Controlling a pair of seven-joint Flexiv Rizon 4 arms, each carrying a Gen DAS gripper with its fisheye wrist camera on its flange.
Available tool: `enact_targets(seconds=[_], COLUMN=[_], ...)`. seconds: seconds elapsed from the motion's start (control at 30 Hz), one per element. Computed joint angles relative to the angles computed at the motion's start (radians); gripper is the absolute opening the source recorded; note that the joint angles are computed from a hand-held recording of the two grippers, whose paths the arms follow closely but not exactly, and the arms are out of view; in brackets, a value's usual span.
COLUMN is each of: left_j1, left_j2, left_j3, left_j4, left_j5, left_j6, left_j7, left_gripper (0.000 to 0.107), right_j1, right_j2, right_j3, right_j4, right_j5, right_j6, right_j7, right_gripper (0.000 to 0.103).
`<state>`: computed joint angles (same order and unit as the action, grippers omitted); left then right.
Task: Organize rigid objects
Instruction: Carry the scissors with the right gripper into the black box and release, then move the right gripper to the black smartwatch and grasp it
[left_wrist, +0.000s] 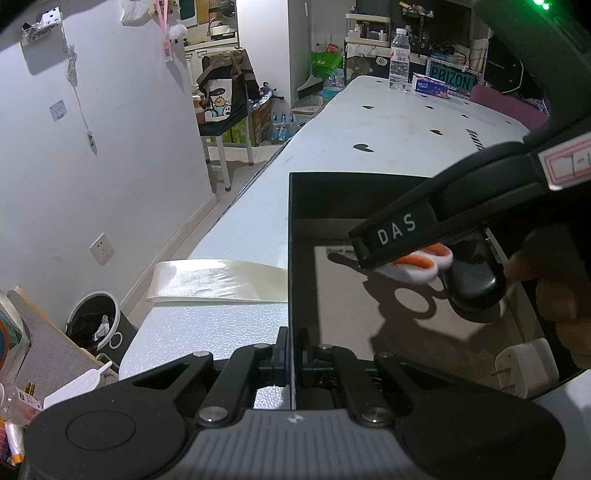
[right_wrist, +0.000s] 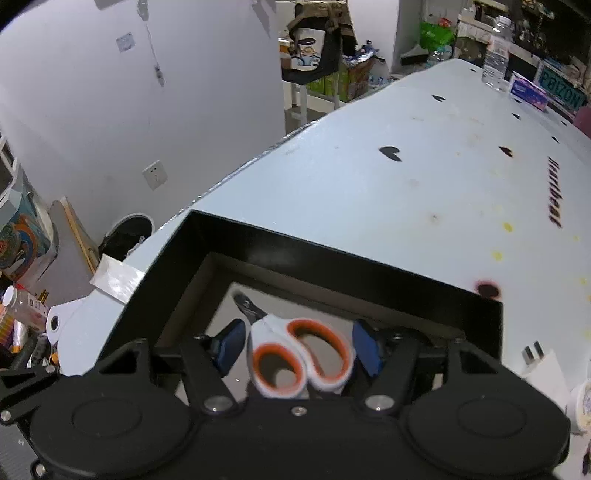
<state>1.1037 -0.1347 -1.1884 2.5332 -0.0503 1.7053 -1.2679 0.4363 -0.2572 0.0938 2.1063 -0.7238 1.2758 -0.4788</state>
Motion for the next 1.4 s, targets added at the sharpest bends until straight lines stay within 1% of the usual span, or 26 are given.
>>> enact_targets(seconds=[0.03, 0.1, 0.2, 0.37, 0.47, 0.53, 0.67, 0.8, 0.97, 1.03, 1.1, 1.17, 1.27, 1.4], left_j1=[0.002, 0.010, 0.015, 0.024, 0.024, 0.033, 0.033, 0.034, 0.036, 0.036, 0.036, 0.038, 0.050, 0.066], left_j2=[0.000, 0.002, 0.003, 0.002, 0.003, 0.004, 0.005, 0.005, 0.004, 0.004, 0.004, 0.002, 0.001, 0.002], left_j3=[-0.003, -0.013, -0.018, -0.025, -0.025, -0.033, -0.033, -0.031, -0.033, -0.033, -0.034, -0.034, -0.044, -0.060], left_j4=[0.000, 0.001, 0.001, 0.000, 0.000, 0.001, 0.001, 0.001, 0.001, 0.001, 0.001, 0.001, 0.001, 0.000], left_j5=[-0.001, -0.001, 0.002, 0.003, 0.005, 0.005, 0.008, 0.006, 0.007, 0.007, 0.007, 0.007, 0.010, 0.018], left_j6=[0.000, -0.001, -0.002, -0.004, -0.004, -0.005, -0.005, -0.005, -0.006, -0.006, -0.006, -0.006, -0.009, -0.013], left_j7=[0.000, -0.004, -0.007, -0.009, -0.010, -0.010, -0.013, -0.010, -0.011, -0.011, -0.012, -0.013, -0.018, -0.027], left_gripper=[0.002, 0.002, 0.002, 0.002, 0.002, 0.002, 0.002, 0.002, 0.002, 0.002, 0.002, 0.002, 0.001, 0.001], right_j1=[-0.003, -0.019, -0.028, -0.065, -0.094, -0.110, -0.146, -0.179, -0.228, -0.253, -0.283, -0.306, -0.309, -0.289], right_j2=[0.011, 0.038, 0.087, 0.171, 0.217, 0.243, 0.291, 0.325, 0.359, 0.372, 0.381, 0.387, 0.390, 0.391], right_j3=[-0.004, 0.011, 0.018, 0.030, 0.046, 0.067, 0.093, 0.112, 0.127, 0.130, 0.128, 0.122, 0.119, 0.124], right_j4=[0.013, 0.036, 0.071, 0.148, 0.187, 0.206, 0.248, 0.288, 0.330, 0.341, 0.349, 0.354, 0.360, 0.363], right_j5=[-0.003, 0.030, 0.030, -0.038, -0.093, -0.091, -0.137, -0.179, -0.272, -0.337, -0.433, -0.514, -0.552, -0.523], right_j6=[0.019, 0.042, 0.034, 0.075, 0.079, 0.071, 0.069, 0.084, 0.115, 0.124, 0.144, 0.164, 0.163, 0.125], right_j7=[0.017, 0.008, 0.023, 0.081, 0.123, 0.127, 0.162, 0.207, 0.310, 0.372, 0.458, 0.530, 0.566, 0.542], right_gripper=[0.080, 0.080, 0.080, 0.080, 0.080, 0.080, 0.081, 0.084, 0.087, 0.090, 0.097, 0.097, 0.100, 0.100])
